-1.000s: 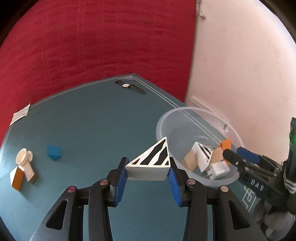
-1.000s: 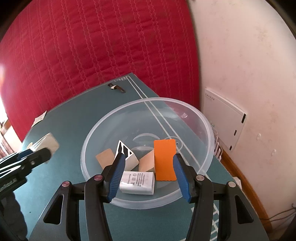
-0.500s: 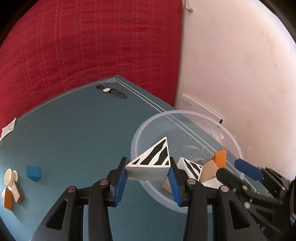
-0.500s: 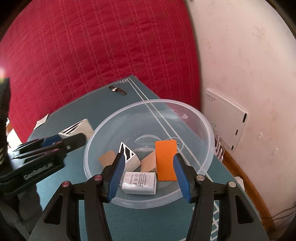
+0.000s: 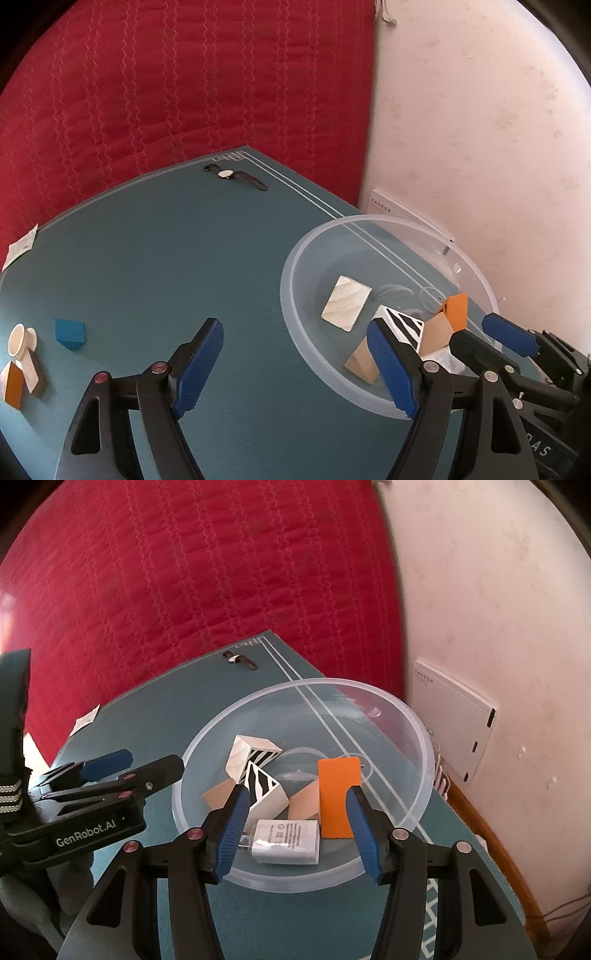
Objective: Organize rigid objects
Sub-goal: 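Lower the striped prism into the bowl and open the left gripper, then move both open grippers back to the remaining blocks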
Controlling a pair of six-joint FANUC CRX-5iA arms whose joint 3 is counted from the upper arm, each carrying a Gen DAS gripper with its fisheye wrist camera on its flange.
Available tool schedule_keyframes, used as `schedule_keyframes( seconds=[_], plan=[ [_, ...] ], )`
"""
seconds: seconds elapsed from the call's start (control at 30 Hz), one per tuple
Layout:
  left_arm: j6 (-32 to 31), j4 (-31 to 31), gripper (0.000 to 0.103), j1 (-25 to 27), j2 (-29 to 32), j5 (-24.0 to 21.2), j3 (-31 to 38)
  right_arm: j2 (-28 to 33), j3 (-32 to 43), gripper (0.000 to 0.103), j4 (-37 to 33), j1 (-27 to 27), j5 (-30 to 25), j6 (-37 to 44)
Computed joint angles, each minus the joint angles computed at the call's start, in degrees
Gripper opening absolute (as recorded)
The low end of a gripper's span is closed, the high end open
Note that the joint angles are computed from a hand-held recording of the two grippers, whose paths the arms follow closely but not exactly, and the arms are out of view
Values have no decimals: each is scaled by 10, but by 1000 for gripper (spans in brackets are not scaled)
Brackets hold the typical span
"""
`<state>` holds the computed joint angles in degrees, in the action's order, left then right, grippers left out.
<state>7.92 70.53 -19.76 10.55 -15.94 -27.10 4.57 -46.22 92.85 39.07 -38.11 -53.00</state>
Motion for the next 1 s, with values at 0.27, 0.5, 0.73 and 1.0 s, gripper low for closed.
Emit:
schedule_keyframes(
  seconds=[0.27,0.5,0.73,1.0],
  plan=[
    [-67,75,86,-6,-10,37,-24,5,0,56,22,1,-3,-7],
    [-5,26,86,30,-14,42,-25,21,9,56,27,16,-25,11],
    [115,-104,86,73,-18,52,-17,41,23,56,33,36,-45,40],
    [237,-224,86,121,-14,25,3,49,31,56,37,43,-27,61]
  ],
)
